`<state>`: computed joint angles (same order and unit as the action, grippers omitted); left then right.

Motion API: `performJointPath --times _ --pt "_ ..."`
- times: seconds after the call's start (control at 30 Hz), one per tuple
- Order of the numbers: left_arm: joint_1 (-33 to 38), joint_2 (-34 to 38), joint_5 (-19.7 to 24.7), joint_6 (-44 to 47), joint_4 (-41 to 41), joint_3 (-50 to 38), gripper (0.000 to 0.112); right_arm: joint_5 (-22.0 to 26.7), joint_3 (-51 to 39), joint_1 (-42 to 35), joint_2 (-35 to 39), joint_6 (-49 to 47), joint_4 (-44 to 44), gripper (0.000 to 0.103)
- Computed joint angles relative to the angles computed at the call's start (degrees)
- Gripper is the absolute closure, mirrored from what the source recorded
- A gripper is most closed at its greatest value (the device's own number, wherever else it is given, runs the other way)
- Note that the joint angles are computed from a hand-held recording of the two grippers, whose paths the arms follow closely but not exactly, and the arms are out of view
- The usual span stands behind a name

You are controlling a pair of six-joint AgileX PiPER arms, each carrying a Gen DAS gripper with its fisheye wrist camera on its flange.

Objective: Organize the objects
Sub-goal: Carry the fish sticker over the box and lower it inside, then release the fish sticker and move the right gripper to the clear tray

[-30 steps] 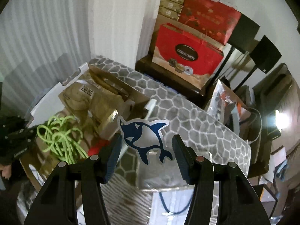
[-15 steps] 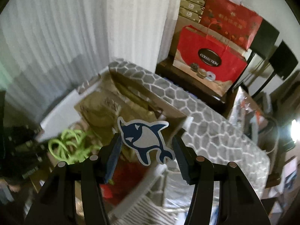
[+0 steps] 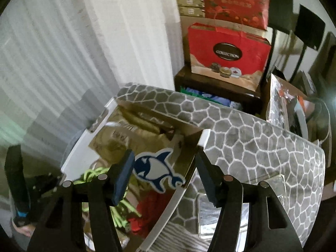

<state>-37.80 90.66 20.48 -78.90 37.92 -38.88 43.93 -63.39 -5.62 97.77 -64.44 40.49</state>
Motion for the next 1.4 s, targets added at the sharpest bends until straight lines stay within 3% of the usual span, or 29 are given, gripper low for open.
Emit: performJointPath --times 0.17,0.27,0.47,0.53,0.57,0.6,0.67,0.87,1.23,1.4 --pt "0.0 0.0 0.0 0.0 0.0 0.0 0.095 -4.8 5.7 2.9 -2.9 -6.6 -2.0 0.042" --pt "-0.2 0.1 0.2 -0.5 0.3 -0.1 0.095 -9.0 7.5 5.2 -2.7 -6.2 -5.2 0.042" --pt "-0.1 0.2 -0.1 -0.3 0.3 0.0 0.095 -11.7 7.5 7.0 -0.7 -4.8 -8.1 0.043" --pt "-0.1 0.2 -0.1 -0.3 0.3 0.0 0.095 -11.8 7.3 7.2 -0.3 -4.7 -7.9 0.050" --pt "0.0 0.2 -0.1 -0.3 0.2 0.0 0.095 -11.7 7.2 7.2 -0.2 -4.5 -7.8 0.061" --pt "0.0 0.2 -0.3 -0.5 0.4 0.1 0.095 -9.9 6.1 6.9 0.5 -3.7 -8.0 0.074" --pt "0.0 0.3 -0.4 -0.7 0.6 0.1 0.095 -5.0 3.4 5.4 2.3 -2.0 -6.8 0.084" --pt "0.1 0.3 -0.5 -0.6 0.5 0.1 0.095 5.3 -3.6 0.1 7.1 3.9 -2.7 0.087" --pt "-0.2 0.4 -0.1 -1.0 0.8 0.1 0.095 4.4 -2.5 -2.6 2.3 4.5 -1.4 0.077" --pt "-0.2 0.5 -0.2 -1.3 1.2 0.1 0.095 4.9 -0.9 -5.6 -0.7 3.5 -1.4 0.064"
